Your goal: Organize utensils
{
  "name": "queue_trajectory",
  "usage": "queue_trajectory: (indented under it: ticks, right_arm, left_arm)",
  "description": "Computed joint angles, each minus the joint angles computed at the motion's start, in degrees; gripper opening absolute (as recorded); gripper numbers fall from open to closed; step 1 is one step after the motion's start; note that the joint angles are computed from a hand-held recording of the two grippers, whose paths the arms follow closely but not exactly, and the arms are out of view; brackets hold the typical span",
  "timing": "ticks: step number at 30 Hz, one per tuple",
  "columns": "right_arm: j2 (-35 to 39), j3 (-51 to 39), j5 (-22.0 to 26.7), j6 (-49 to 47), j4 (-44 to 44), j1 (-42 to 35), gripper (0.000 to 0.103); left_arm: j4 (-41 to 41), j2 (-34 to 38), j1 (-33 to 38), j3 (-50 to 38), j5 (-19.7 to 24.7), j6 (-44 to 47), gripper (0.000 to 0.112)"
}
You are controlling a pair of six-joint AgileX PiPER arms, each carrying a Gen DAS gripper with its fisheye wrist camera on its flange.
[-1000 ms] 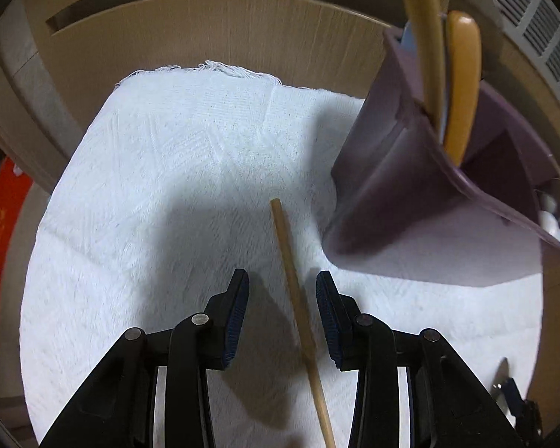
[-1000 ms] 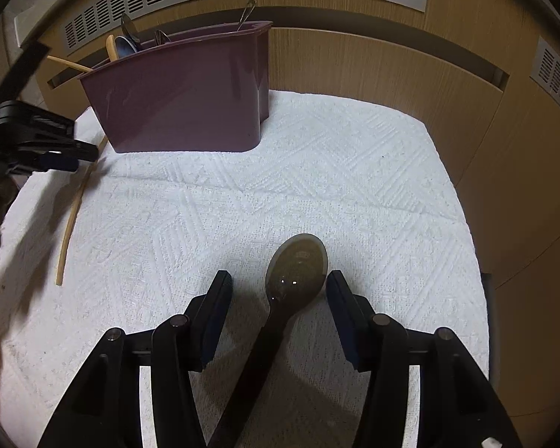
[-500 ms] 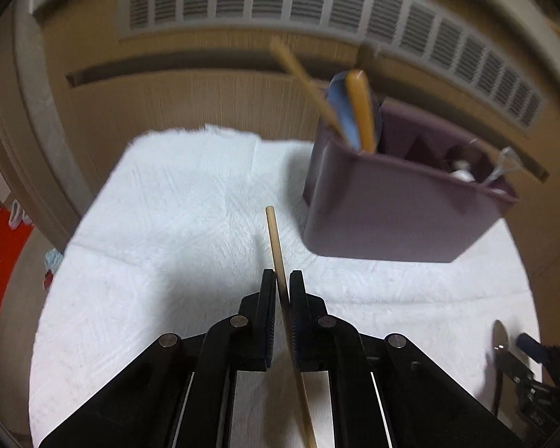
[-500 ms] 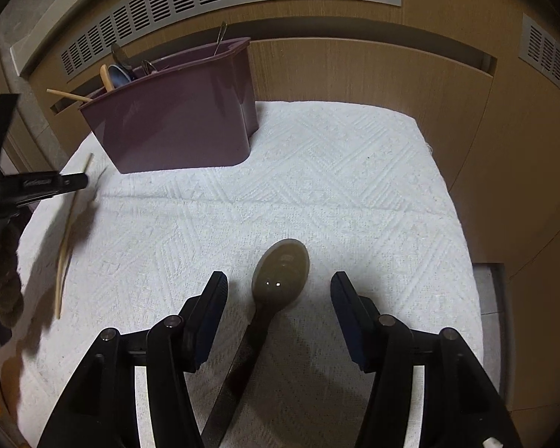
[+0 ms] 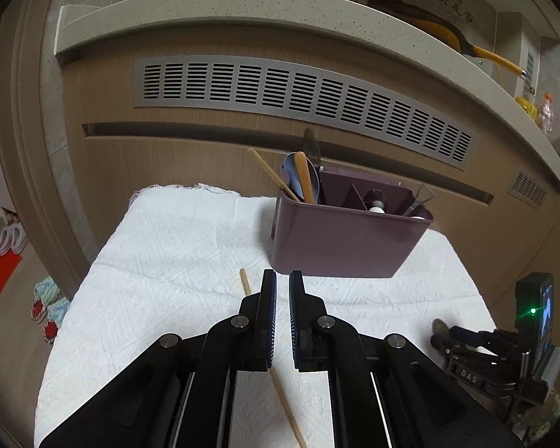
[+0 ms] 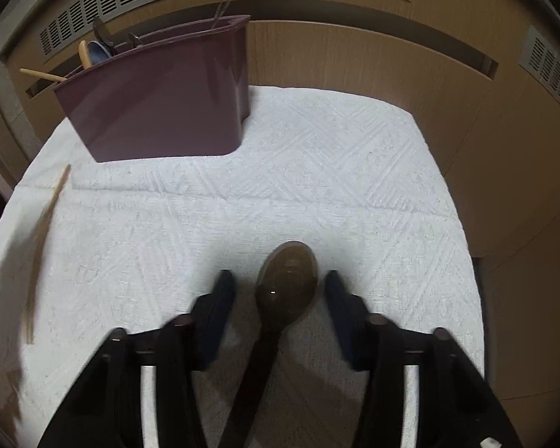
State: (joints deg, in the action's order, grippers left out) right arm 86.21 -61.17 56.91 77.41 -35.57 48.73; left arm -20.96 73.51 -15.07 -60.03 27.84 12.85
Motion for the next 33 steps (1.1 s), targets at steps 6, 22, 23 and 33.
queue_trajectory:
  ticks: [6,22,23,33]
  right_arm:
    - [-1.57,0.11,1.39,0.50,-1.98,4.03,0.031]
    - [-5.63,3.55,0.28,6.56,-9.53,9.56,0.031]
    - [-5.93,3.71,0.36,6.64,-9.70,9.76,0.031]
    - [-6.77,4.37,0.23,8.13,-10.86,11.01,0.031]
  left_arm:
    - [-5.79,4.62,5.11,-2.95,6.77,3.59,0.009]
    - [17.90,37.58,-2.35,-42.07,39.84,-22.25,0.022]
    - [19.61,37.58,-3.42,-42.12,39.55,-22.71,0.025]
    - [18.93,30.31,-5.60,-29.15,27.17,-21.89,0.006]
